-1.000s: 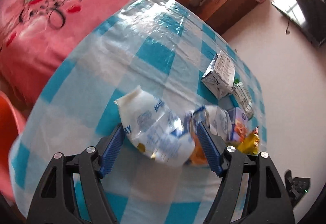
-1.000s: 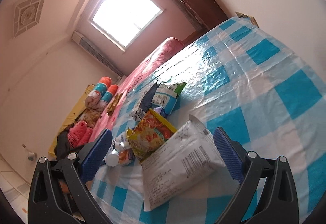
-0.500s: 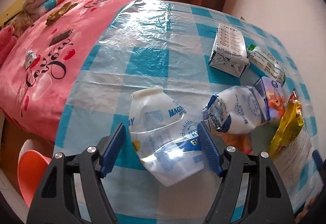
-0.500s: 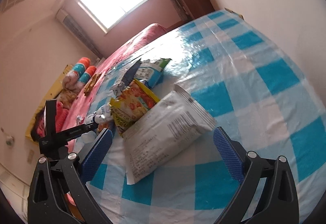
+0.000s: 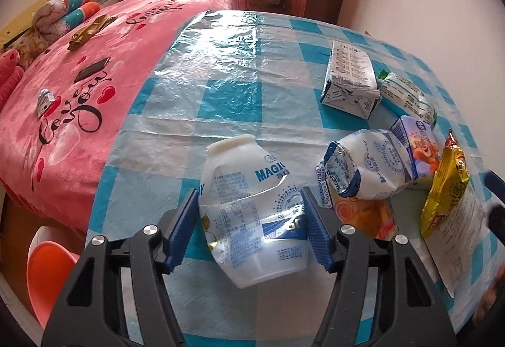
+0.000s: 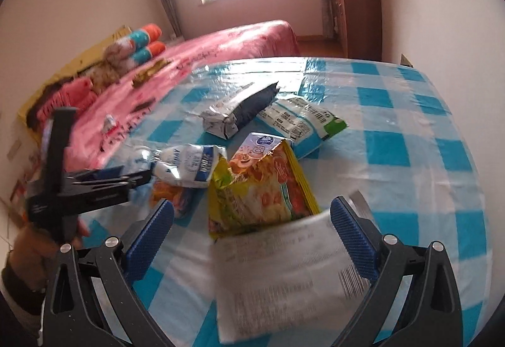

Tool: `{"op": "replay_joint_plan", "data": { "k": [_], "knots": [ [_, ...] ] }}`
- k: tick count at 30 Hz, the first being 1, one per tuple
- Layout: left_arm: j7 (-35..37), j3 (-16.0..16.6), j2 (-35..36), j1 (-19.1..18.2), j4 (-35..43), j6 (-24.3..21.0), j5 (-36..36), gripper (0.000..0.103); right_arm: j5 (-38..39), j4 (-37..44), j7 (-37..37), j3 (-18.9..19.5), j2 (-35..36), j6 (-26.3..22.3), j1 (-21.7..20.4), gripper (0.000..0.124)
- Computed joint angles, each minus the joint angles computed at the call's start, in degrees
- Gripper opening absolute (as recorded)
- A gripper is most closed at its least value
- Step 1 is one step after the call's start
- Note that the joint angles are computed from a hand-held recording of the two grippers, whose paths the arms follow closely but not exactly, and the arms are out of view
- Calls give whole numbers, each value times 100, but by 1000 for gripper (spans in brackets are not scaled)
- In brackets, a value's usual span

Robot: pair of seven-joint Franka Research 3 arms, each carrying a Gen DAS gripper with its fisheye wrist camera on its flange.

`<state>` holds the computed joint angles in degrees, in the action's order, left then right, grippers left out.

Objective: Collect trash
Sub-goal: 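Grasp the yellow snack bag with the right tool and lift it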

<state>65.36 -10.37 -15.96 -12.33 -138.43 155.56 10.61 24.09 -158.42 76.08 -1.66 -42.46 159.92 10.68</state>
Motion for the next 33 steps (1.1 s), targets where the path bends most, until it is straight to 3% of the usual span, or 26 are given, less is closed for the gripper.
{"op": "replay_joint_plan", "data": {
  "k": [5, 11, 15, 33],
  "knots": [
    [404, 264, -88, -225, -131, 175, -625, 65, -18, 334, -7, -17, 672, 60, 29, 98],
    [792, 420, -223, -321, -309, 318, -1133, 65, 32, 435, -152, 17, 943, 107, 94, 97],
    [976, 503, -319, -365, -429, 390, -1357, 64, -153, 442, -33, 210, 1020, 137, -66, 78],
    [1373, 810, -900, -655, -1041, 706, -1923, 65, -405, 194, 134, 248, 715, 331, -102, 48]
  ]
}}
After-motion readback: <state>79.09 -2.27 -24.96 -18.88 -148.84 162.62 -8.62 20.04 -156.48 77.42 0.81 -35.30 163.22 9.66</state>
